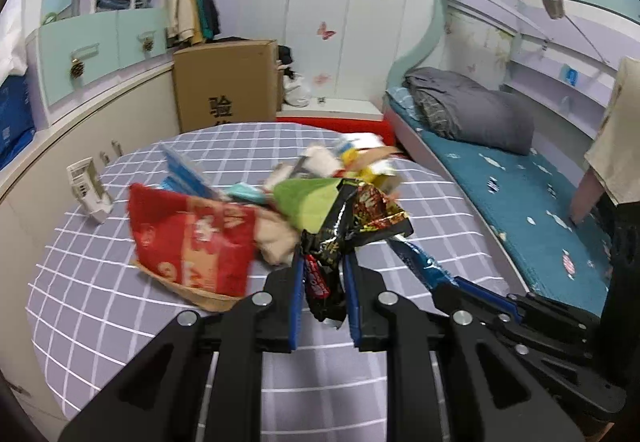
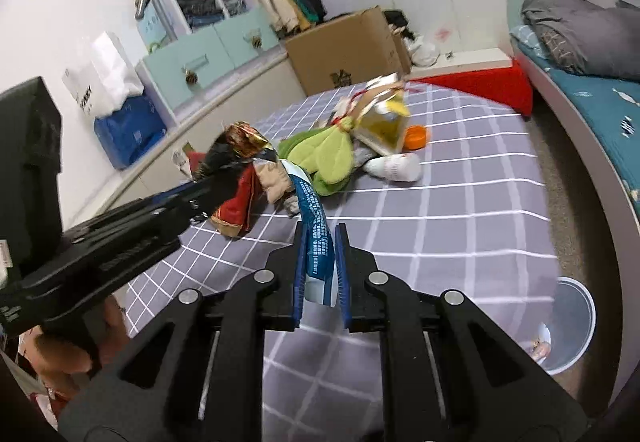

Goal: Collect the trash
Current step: 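Carry both wrappers to the blue bucket and open both tools over it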

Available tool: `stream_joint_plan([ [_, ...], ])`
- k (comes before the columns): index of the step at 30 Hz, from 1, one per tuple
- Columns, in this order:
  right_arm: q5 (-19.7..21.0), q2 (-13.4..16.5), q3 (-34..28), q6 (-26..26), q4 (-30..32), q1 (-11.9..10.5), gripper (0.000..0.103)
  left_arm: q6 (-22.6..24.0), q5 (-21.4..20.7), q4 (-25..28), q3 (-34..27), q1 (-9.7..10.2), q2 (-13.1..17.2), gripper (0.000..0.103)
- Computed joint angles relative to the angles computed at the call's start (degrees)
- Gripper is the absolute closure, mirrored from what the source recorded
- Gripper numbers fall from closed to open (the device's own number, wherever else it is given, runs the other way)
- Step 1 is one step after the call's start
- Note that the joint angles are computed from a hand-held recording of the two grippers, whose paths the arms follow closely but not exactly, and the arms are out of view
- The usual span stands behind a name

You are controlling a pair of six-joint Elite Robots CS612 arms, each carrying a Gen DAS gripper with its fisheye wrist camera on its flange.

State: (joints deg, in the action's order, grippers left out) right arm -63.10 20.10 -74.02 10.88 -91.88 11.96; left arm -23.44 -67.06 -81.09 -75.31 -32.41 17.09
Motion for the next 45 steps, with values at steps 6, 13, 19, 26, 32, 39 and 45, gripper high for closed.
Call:
stream_joint_plan([
  [6,-4.79,3.63,-7.18,5.70,0.18,-2.75,0.089,5.06,-4.20,-3.65,4.92,-2.36,-1.37,0.085],
  [13,-12.25,7.98,-13.77,12.72,4.00,-6.83,0.089,10.13,-10.14,-8.99,15.11,-5.30,-3.95,0.085],
  [19,-17.92,11.73,-16.94,18.43,8.60,-9.91,0.089,12.31,-12.78,-10.49,26.28,-6.88,-6.82,0.085],
  [26,-20.81,14.98,-17.77,23.46,9.89,-11.99,0.089,12.69,-16.24,-14.06,44.55,-7.29,-12.93,0.085],
  [32,-21.65,16.25,-17.27,25.57,9.44,-13.04,0.089,11.96,-19.03,-22.10,61.17,-6.94,-19.59,0.049],
  [39,-20.06,16.49,-16.25,26.09,9.60,-13.19,0.089,11.26,-16.65,-24.90,66.97,-6.96,-22.05,0.032],
  [45,-18.66,16.19,-14.98,26.08,8.21,-12.85,0.089,10.20,-14.40,-23.84,67.90,-6.95,-22.55,0.032],
])
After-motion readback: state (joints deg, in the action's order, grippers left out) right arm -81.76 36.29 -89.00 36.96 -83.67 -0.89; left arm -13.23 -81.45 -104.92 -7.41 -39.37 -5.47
